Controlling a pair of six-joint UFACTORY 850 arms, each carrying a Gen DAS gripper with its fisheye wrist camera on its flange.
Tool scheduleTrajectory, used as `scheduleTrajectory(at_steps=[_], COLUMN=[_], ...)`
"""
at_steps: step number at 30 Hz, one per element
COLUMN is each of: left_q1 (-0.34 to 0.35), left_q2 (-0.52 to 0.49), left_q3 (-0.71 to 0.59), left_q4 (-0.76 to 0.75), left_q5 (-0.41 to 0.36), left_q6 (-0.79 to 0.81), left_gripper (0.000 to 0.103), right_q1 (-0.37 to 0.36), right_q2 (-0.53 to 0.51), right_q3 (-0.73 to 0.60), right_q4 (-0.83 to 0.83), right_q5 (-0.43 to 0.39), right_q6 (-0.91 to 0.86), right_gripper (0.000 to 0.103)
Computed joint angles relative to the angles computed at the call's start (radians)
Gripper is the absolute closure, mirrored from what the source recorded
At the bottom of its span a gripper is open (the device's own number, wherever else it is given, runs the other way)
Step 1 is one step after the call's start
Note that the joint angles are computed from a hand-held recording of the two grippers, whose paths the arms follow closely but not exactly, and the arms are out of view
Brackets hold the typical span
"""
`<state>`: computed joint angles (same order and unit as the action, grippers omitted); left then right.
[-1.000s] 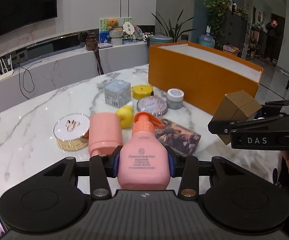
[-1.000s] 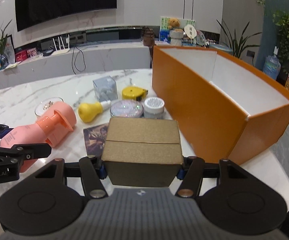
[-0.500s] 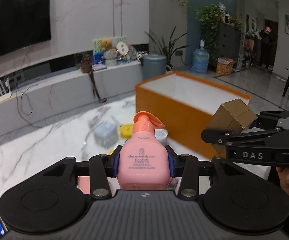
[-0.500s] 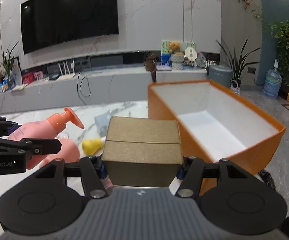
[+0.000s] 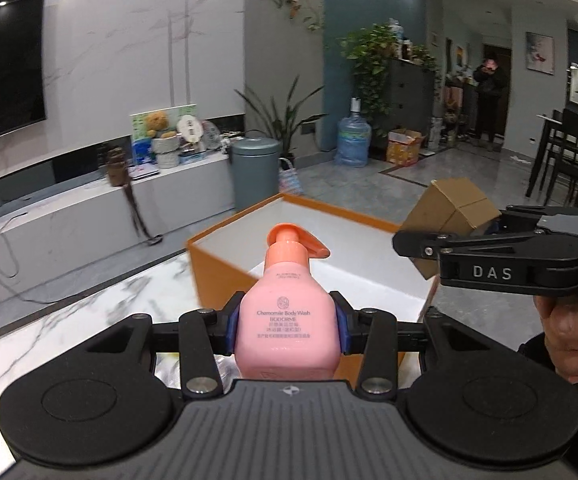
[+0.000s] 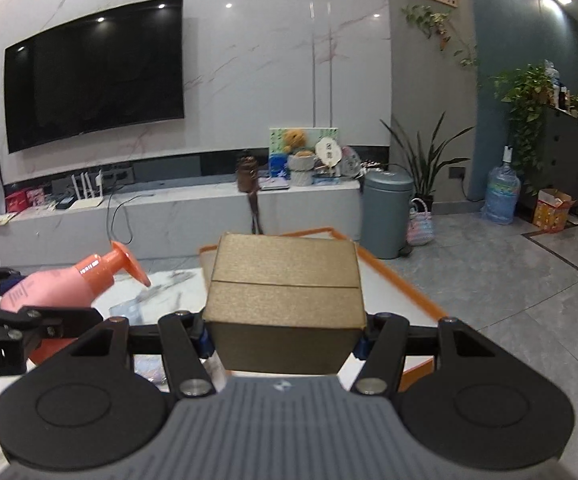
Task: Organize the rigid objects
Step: 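Lift and carry the held bottle and cardboard box over the orange box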
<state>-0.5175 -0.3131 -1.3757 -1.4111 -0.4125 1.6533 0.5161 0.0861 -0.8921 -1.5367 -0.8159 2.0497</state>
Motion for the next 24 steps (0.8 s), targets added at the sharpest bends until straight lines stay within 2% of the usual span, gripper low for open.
scheduleTrajectory(at_steps=[5,10,18,24], left_q1=[-0.025,-0.046,-0.085,-0.112], left_q2=[-0.095,-0.216,-0.339,-0.45], left_q3=[-0.135,-0.324,-0.507,-0.677], left_q4=[0.113,0.311,0.631,0.892], left_q5=[-0.038,-0.08,-0.092,-0.2], left_q6=[-0.148,-0.443,-0.851,-1.161], left_gripper=[0.054,0.054,0.054,0.054], right_q1=[-0.074,-0.17,-0.268,-0.322], right_q2=[0.008,-0.037,-0.118,-0.157], right_q3=[-0.01,-0.077,-0.154,-0.167], right_q4=[0.0,0.078,0.183,0.381], right_q5=[0.048,0.133,0.182,0.235], right_q6=[-0.017,-0.105,-0.221,-0.457], right_gripper=[0.044,0.044,0.044,0.044])
